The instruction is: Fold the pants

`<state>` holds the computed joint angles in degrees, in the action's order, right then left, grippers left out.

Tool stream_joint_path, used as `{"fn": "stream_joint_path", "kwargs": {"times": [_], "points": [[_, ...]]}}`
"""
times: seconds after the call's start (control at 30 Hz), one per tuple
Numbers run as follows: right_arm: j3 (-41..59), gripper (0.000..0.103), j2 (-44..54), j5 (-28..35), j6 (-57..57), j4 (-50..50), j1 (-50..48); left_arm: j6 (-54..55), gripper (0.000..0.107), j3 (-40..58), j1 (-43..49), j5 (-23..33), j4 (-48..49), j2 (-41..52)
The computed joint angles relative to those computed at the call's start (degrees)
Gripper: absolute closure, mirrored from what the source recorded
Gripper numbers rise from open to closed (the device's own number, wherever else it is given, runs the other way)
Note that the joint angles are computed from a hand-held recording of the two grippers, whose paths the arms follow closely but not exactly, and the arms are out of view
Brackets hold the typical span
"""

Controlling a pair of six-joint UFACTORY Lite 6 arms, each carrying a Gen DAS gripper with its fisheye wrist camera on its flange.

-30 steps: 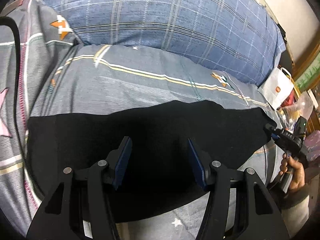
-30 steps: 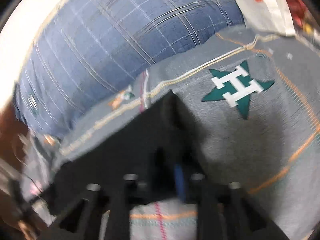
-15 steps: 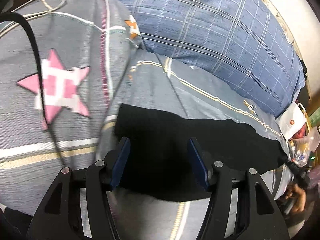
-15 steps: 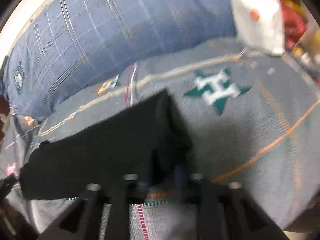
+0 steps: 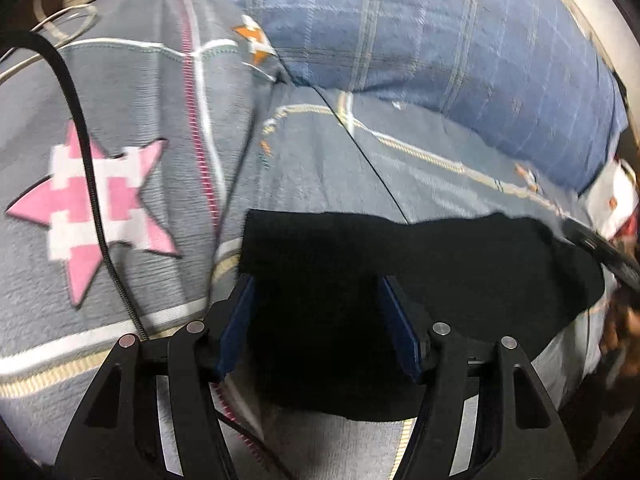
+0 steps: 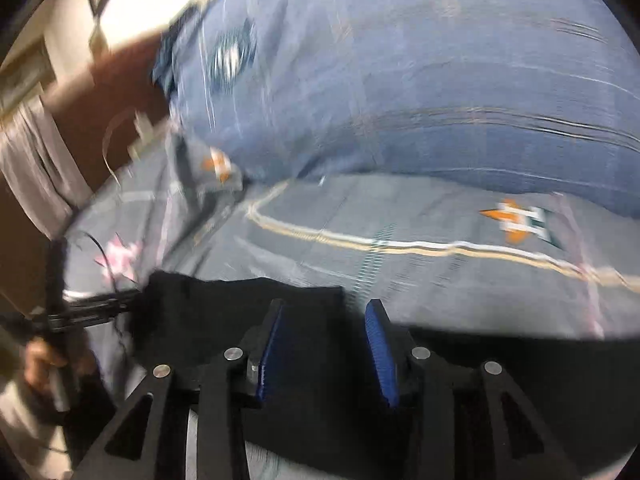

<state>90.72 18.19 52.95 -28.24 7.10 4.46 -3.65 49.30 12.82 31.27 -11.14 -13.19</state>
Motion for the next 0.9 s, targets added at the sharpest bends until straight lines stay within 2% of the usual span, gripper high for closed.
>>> {"fn": "stream_joint_path", "kwargs": {"times": [0.07, 0.1, 0.13, 0.2, 0.23, 0.3, 0.43, 0.53, 0.57, 0.63, 0.77, 0.8, 0.87, 0.9], "points": [[3.05, 0.062, 7.2, 0.53, 4.6, -4.35, 1.94, -4.31, 0.057, 0.86, -2.71, -0.62, 6.07, 1.38], [2.93, 0.07, 8.02, 0.9, 4.55, -4.88, 1.87, -5.38, 0.073, 1.29, -3.5, -1.01, 8.29, 2.12], [1.86, 0.079, 8.05, -0.31, 3.65, -4.8, 1.67, -5.26, 0.082, 1.97, -3.86, -0.92, 9.25, 2.89], [1.97, 0.093, 7.39, -0.84, 0.37, -1.9, 0.08, 0.29, 0.09, 4.01, -1.58, 0.23, 4.81, 4.16], [4.17, 0.094, 7.22, 0.91, -1.58, 2.35, -1.72, 5.29, 0.092, 5.98, 0.29, 1.15, 0.23, 4.92], [6.75, 0.094, 6.66, 2.04, -3.67, 6.22, -3.54, 8.41, 0.095, 9.42, 1.29, 1.49, -2.67, 6.53], [9.1, 0.095, 8.2, -1.24, 0.37, 3.41, -3.07, 3.5, 0.096, 16.42, -0.6, 0.44, 1.91, 13.41], [5.65, 0.095, 9.01, -9.03, 8.02, -4.76, -1.78, -1.42, 0.096, 17.39, -0.15, -0.75, 5.35, 17.93], [5.16, 0.095, 10.17, -9.42, 9.42, -5.81, -1.74, -1.74, 0.096, 16.79, -0.06, -0.91, 6.03, 18.32], [5.09, 0.095, 10.84, -7.23, 9.27, -3.21, -2.56, -1.4, 0.095, 14.38, -0.35, -1.15, 6.14, 15.78], [0.58, 0.092, 3.71, -8.75, 7.05, -3.93, -1.44, 0.1, 0.093, 12.43, 1.15, 0.77, 4.42, 10.57], [-0.49, 0.09, 1.23, -7.79, 4.46, -1.15, -1.07, 1.21, 0.093, 12.86, 2.05, 1.72, 3.1, 9.89], [-3.17, 0.081, -2.38, -6.0, -0.62, 5.08, -0.01, 2.94, 0.083, 12.17, 3.92, 3.37, 0.52, 7.04], [-6.22, 0.071, -5.14, -4.45, -4.67, 9.44, 1.18, 3.46, 0.074, 11.91, 4.48, 3.8, -0.49, 6.05]]}}
